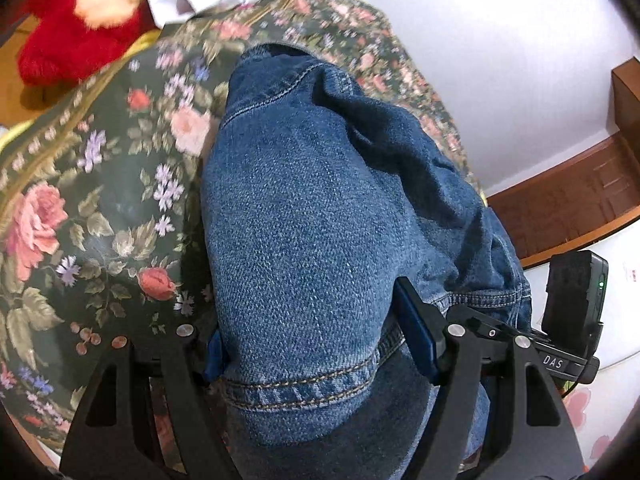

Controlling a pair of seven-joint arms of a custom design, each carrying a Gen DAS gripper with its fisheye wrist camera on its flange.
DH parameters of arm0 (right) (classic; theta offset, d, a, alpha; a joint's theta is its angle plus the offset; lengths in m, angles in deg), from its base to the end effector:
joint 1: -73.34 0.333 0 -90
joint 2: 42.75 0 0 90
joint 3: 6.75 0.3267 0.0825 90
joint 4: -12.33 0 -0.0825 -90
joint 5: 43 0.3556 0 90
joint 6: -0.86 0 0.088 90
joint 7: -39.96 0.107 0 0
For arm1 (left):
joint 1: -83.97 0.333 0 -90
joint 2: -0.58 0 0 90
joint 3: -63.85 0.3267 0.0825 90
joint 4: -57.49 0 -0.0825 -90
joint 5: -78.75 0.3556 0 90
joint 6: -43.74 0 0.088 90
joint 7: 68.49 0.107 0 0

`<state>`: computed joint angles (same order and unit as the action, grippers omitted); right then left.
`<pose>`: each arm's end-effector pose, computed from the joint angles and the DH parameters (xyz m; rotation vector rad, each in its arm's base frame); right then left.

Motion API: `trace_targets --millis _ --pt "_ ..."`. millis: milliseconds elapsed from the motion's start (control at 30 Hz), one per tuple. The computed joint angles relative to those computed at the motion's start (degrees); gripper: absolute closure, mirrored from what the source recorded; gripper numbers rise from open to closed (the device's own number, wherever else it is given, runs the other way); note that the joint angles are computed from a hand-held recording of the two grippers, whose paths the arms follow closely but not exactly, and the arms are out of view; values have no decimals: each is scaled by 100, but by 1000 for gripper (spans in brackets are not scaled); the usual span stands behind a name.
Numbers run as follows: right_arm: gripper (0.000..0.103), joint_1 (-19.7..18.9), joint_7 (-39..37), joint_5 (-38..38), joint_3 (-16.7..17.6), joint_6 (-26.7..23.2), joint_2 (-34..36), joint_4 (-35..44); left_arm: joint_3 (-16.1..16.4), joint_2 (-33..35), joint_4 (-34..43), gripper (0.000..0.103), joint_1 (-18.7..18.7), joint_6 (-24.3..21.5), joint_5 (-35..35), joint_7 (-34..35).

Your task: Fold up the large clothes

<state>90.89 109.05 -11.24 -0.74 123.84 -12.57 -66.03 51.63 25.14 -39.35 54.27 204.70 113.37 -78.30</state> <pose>0.6513 0.2894 0.4660 -2.2128 1.3033 0.3023 0.5094 -0.4625 0.4551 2.5389 -1.4058 1.1474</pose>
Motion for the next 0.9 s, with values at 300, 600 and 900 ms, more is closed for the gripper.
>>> trace_targets --millis 300,600,900 --pt "48 187 -116 -403 -69 231 101 -125 130 -18 -392 29 -69 250 139 -109" --pt "38 207 -347 -844 -199 170 -491 -618 -100 -273 402 30 -482 -2185 415 622" --pt "25 302 -873 -1362 -269 1237 -1495 -2004 -269 -57 1033 30 -851 -3049 757 819"
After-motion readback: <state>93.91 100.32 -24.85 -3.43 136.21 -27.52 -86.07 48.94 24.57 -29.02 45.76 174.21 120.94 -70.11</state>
